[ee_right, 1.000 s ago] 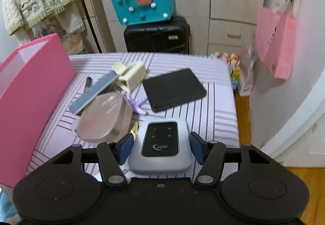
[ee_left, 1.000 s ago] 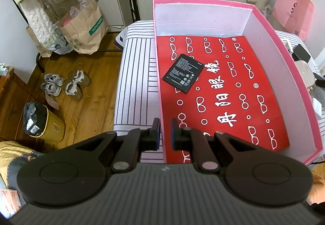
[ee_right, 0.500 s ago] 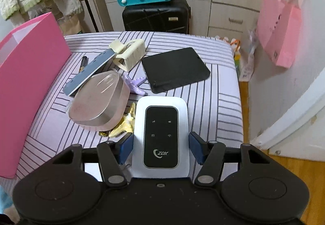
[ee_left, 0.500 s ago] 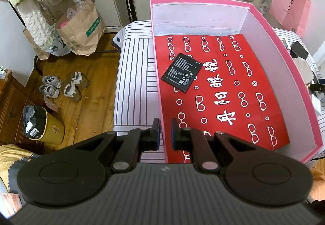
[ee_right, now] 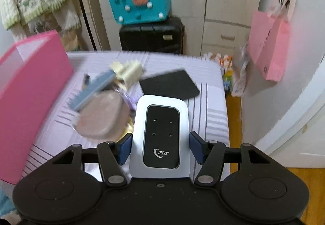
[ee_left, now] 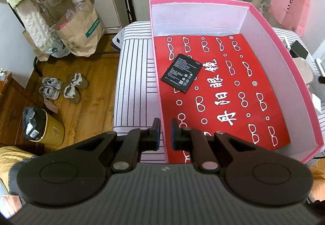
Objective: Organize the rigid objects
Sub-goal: 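Carry the white router into the pink box and release it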
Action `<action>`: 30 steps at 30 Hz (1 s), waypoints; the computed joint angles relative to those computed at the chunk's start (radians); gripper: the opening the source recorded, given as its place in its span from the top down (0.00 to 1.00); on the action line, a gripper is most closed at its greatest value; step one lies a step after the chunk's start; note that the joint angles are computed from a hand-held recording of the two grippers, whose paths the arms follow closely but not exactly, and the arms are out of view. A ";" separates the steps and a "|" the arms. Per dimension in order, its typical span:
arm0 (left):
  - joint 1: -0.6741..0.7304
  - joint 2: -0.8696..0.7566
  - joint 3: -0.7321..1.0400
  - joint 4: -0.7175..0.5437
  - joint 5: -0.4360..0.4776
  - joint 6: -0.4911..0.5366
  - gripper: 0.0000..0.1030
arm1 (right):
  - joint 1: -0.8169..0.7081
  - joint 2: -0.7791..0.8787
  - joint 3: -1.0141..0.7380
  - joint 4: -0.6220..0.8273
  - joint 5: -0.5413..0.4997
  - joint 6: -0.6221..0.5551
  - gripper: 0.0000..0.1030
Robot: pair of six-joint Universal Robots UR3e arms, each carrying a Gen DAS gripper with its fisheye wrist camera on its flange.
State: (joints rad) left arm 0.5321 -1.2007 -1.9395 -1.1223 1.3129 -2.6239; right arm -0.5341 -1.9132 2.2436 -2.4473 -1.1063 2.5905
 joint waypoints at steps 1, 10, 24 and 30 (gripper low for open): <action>0.003 0.001 0.001 -0.003 -0.002 0.003 0.92 | -0.009 -0.030 -0.012 0.045 0.033 -0.011 0.37; 0.058 0.018 0.021 -0.064 -0.056 0.063 0.94 | 0.248 0.071 -0.365 0.358 0.275 -0.103 0.37; 0.091 0.048 -0.009 -0.067 -0.094 0.124 0.93 | 0.927 0.956 -1.348 0.367 -0.389 -0.043 0.37; 0.121 0.055 -0.008 -0.093 -0.125 0.160 0.92 | 0.998 1.168 -1.635 0.513 -0.532 -0.051 0.37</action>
State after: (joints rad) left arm 0.6528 -1.1458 -1.9477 -1.2155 1.1877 -2.4642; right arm 0.4640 -0.7450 0.6081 -1.9346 -1.6385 2.5391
